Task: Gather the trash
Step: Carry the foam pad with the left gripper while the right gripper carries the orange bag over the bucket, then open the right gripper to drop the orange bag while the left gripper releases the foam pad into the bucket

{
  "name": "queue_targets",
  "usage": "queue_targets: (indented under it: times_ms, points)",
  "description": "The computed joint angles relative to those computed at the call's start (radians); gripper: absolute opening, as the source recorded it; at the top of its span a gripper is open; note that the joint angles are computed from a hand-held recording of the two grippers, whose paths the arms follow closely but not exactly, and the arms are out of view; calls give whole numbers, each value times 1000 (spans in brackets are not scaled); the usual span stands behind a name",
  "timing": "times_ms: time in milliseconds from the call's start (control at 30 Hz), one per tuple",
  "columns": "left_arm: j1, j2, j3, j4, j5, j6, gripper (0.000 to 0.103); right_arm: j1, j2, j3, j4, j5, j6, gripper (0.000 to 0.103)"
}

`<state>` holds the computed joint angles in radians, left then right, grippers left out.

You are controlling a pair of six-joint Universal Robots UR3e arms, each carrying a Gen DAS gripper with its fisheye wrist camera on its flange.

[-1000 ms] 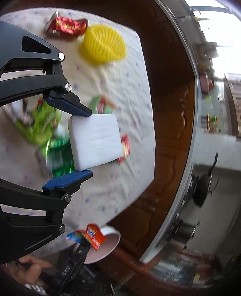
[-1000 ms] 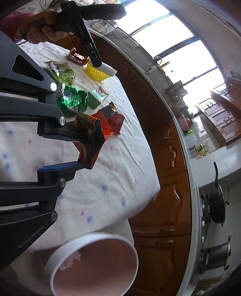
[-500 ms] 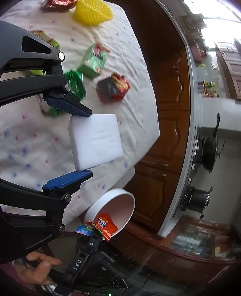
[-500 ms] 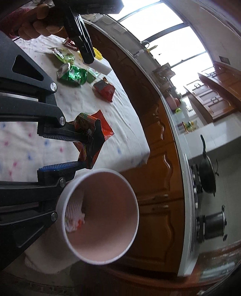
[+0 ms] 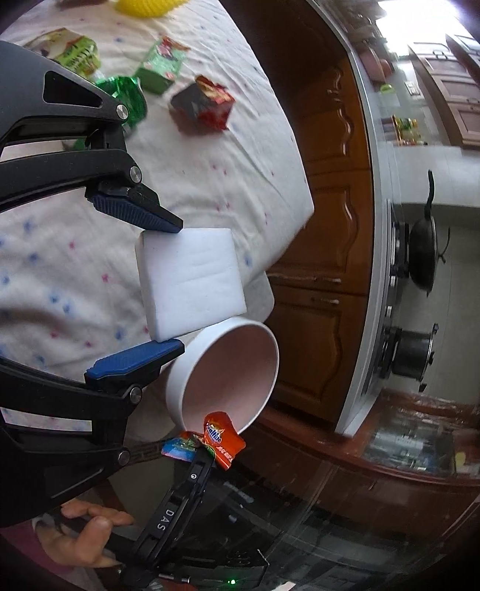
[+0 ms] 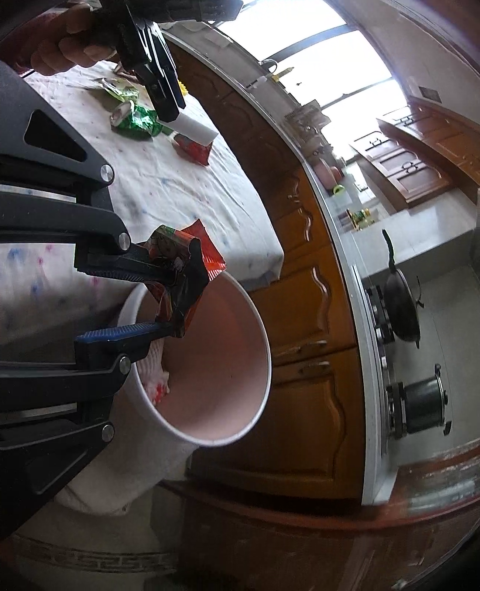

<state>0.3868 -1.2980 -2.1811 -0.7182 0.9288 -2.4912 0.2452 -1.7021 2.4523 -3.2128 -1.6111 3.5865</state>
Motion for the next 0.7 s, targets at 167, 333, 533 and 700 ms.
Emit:
queue_targets:
  times_ms: [167,333,533,700]
  points:
    - [-108,-89,51,75,44,-67,59,-71,-40,39,2,37,-31,22]
    - [-215,-203,135,126,95,-127,59,-141,-63,57,10,76,-69,22]
    - [-333,-349,257,162,161,-187,59,-226,-79,76,29,125,-112,22]
    - [-428,-483,384,167,230,-223,59,-292,-75,75,45,160,-146,22]
